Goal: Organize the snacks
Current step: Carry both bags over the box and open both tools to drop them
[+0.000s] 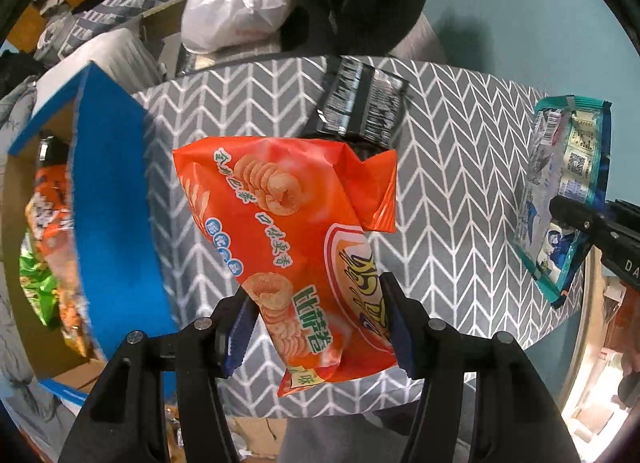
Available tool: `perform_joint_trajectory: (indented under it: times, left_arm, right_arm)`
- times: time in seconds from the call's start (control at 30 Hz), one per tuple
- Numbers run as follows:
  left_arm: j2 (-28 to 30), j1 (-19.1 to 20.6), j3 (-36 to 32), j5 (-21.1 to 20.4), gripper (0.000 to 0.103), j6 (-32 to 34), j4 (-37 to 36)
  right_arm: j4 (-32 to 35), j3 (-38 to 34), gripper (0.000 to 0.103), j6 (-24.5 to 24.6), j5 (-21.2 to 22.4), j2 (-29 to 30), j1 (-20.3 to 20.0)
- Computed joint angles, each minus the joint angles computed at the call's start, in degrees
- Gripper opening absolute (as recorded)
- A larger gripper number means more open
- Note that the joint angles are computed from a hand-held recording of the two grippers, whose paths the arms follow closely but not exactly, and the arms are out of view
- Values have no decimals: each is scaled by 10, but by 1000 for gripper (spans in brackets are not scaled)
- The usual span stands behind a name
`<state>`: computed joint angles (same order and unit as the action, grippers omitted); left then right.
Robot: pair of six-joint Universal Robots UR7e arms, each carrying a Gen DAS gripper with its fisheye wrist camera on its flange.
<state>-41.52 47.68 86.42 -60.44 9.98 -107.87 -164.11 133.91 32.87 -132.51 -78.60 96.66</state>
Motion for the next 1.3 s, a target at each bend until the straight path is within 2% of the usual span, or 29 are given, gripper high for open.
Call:
perform_joint_trajectory:
  times: [0.27,0.43,0.73,1.3]
  left_arm:
    - [-31,17,-34,1,60,22,26]
    - [-40,26,-60,9,60,28,34]
    - [-44,54,-119,21,60,22,47]
    - [-24,110,-231,73,60,15,61]
  right_arm:
    - [16,-65,15,-1,-6,55,46]
    - [22,-110,15,-14,6,87,63]
    - [40,-222,15,-76,27,160,88]
    - [102,-439,15,-192,61,301,116]
